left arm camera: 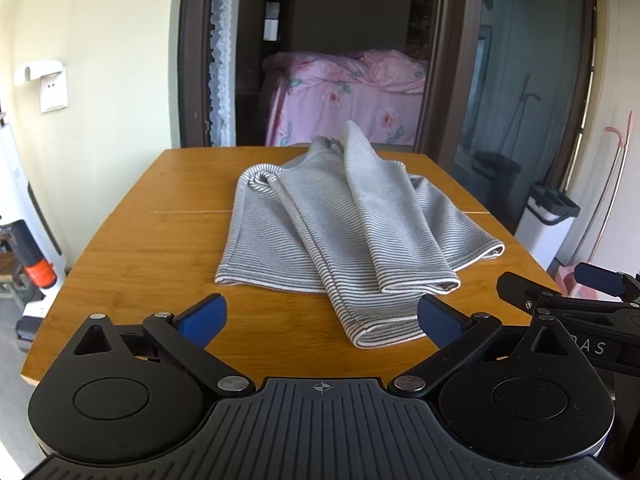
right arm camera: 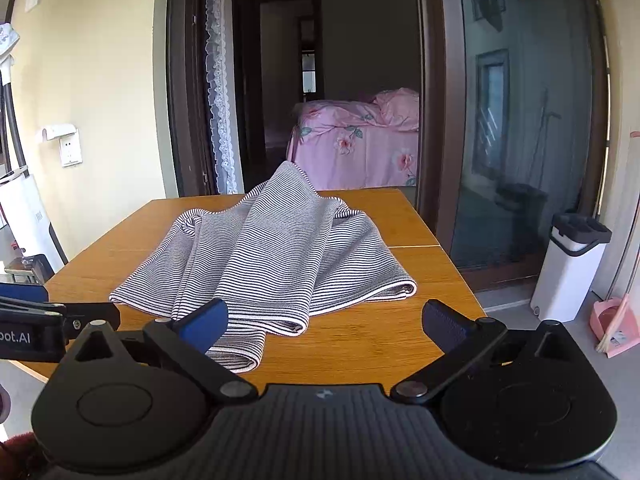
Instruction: Fold clothes
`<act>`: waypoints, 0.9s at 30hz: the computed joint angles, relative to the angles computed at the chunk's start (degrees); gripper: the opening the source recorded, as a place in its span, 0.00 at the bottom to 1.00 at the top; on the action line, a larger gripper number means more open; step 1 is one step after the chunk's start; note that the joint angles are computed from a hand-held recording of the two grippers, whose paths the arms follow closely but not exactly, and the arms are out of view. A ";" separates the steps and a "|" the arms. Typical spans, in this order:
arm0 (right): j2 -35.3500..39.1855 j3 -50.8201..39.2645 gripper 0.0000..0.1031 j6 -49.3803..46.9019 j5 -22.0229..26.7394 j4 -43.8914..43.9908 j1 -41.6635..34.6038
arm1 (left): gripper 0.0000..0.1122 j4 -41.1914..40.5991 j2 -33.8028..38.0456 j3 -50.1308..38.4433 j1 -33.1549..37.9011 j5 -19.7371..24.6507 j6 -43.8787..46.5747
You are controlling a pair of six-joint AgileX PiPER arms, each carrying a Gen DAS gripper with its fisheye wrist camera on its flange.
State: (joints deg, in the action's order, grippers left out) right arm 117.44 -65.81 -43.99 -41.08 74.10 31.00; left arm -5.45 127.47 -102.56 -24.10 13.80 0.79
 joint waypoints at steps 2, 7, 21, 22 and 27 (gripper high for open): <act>0.11 -0.10 1.00 -0.02 0.38 0.02 -0.13 | 0.92 1.81 0.01 -0.15 -0.17 0.52 -1.68; 0.28 -0.74 1.00 -0.48 1.96 0.76 -0.44 | 0.92 5.89 0.04 -0.57 -0.61 1.89 -5.46; -2.01 -1.14 1.00 -4.13 4.89 3.87 -1.73 | 0.92 1.42 1.11 -3.47 0.67 5.51 -1.89; -2.04 -1.16 1.00 -4.22 5.09 3.76 -1.96 | 0.92 1.18 1.16 -3.78 0.77 5.82 -1.65; -1.72 -1.63 1.00 -5.26 4.46 4.51 -1.53 | 0.92 1.49 0.89 -3.34 0.63 5.64 -2.00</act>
